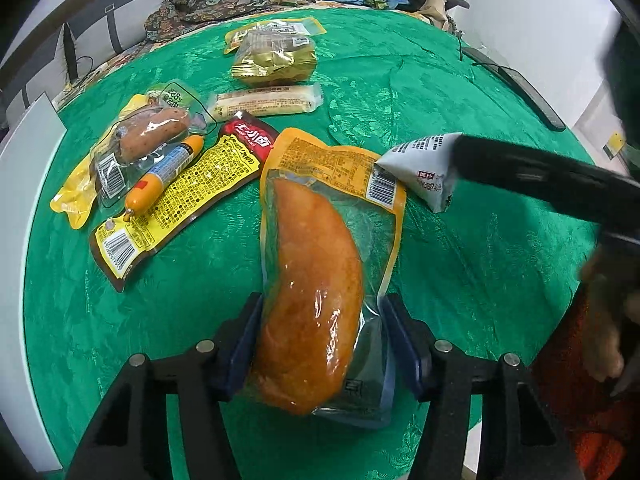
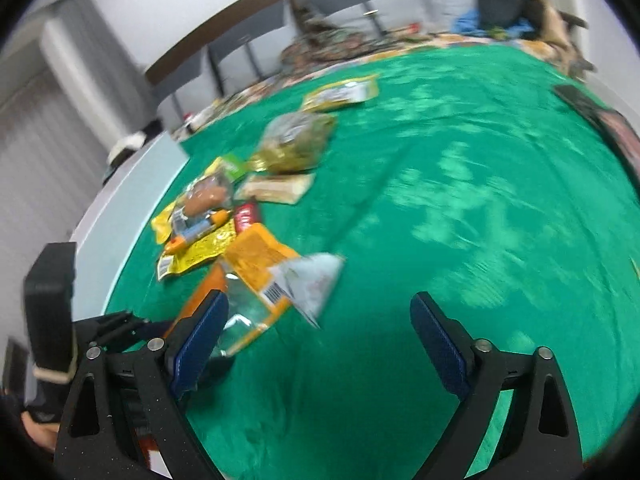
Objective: Organize snacks
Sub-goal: 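Grasp the white triangular packet with the right gripper while the left holds the sausage pack, then carry both packs into the white box and open both grippers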
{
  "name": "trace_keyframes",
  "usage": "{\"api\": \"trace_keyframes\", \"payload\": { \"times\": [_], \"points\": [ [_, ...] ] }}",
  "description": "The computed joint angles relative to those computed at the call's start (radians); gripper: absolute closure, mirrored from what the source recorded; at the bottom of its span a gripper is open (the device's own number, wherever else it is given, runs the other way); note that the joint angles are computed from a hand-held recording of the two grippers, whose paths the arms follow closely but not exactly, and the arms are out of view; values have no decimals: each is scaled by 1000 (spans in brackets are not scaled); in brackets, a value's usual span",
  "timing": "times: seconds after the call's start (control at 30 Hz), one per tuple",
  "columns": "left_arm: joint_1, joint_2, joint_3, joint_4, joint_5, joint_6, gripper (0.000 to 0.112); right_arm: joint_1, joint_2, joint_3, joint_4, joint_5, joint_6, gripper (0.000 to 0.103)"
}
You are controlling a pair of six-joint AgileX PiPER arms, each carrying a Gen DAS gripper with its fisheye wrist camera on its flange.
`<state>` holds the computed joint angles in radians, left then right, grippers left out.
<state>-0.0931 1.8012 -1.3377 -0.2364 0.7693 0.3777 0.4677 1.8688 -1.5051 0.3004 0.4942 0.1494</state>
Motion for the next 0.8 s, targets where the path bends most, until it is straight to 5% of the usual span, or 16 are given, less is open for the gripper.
{"api": "trace_keyframes", "payload": {
  "times": [0.1,0.13,0.17,0.5,0.8],
  "points": [
    [24,-5,4,-44,8,12,56,8,135,-171,-16,84,-27,13],
    [34,-8,6,-59,13,17,57,7,164,-204,-16,110,-40,47],
    [43,-14,13,-72,13,23,57,0,183,-224,5,138,-62,68],
    [174,-136,96,-348,40,174,57,-80,-6,14,222,55,-107,69],
    [427,-205,-54,-482,223,234,57,-24,34,-179,142,164,-32,69]
  ]
}}
